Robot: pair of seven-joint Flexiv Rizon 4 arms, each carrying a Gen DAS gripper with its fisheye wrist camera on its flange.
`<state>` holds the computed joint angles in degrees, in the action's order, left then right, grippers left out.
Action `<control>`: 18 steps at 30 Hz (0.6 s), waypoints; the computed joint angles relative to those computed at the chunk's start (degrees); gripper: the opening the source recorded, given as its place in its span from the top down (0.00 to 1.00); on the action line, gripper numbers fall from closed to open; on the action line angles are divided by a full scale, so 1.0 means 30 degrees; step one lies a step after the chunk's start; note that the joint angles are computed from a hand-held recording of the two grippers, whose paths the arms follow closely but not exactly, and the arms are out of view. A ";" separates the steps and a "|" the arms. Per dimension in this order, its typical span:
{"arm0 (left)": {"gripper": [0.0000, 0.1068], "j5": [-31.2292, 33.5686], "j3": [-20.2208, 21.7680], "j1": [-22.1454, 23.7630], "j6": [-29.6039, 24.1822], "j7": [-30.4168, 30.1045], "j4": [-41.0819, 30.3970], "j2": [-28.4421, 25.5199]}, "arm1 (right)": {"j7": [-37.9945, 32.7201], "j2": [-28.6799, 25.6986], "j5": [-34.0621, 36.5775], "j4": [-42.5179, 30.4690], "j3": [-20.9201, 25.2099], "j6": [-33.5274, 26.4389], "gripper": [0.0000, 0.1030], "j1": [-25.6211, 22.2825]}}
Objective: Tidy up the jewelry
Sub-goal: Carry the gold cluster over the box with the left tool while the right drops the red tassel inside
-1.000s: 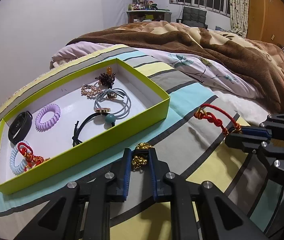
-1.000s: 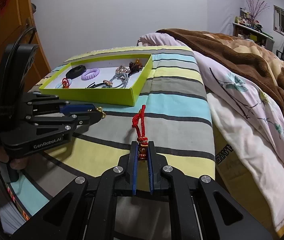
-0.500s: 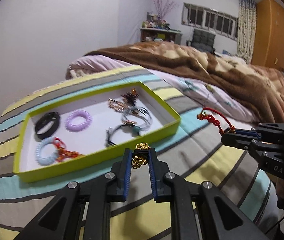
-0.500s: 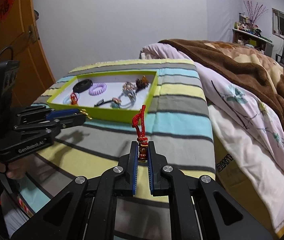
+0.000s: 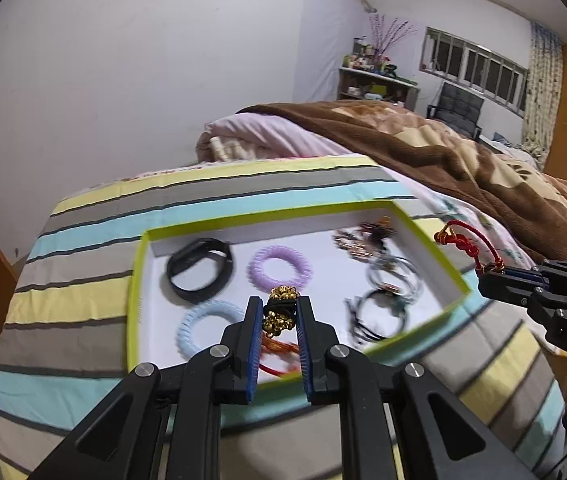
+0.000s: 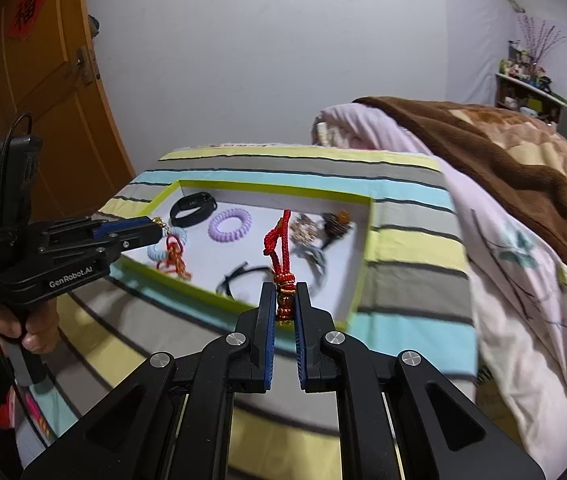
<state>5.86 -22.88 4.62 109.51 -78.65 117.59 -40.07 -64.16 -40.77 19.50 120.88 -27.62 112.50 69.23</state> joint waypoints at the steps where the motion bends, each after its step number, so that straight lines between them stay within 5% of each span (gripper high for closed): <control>1: 0.85 -0.0049 0.0079 -0.0010 -0.0103 0.0050 -0.0193 -0.0101 | 0.0038 -0.0111 -0.0303 -0.0442 0.0261 -0.0296 0.92 -0.0422; 18: 0.85 -0.2128 -0.0499 0.0260 -0.3105 0.2426 -0.3422 -0.2283 | 0.3654 -0.2208 -0.6322 -0.5150 0.3332 -0.3956 0.92 -0.5620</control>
<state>-0.53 -24.37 5.40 100.20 -71.37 107.33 -46.92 -53.20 -47.39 0.54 105.43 -17.62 100.64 52.37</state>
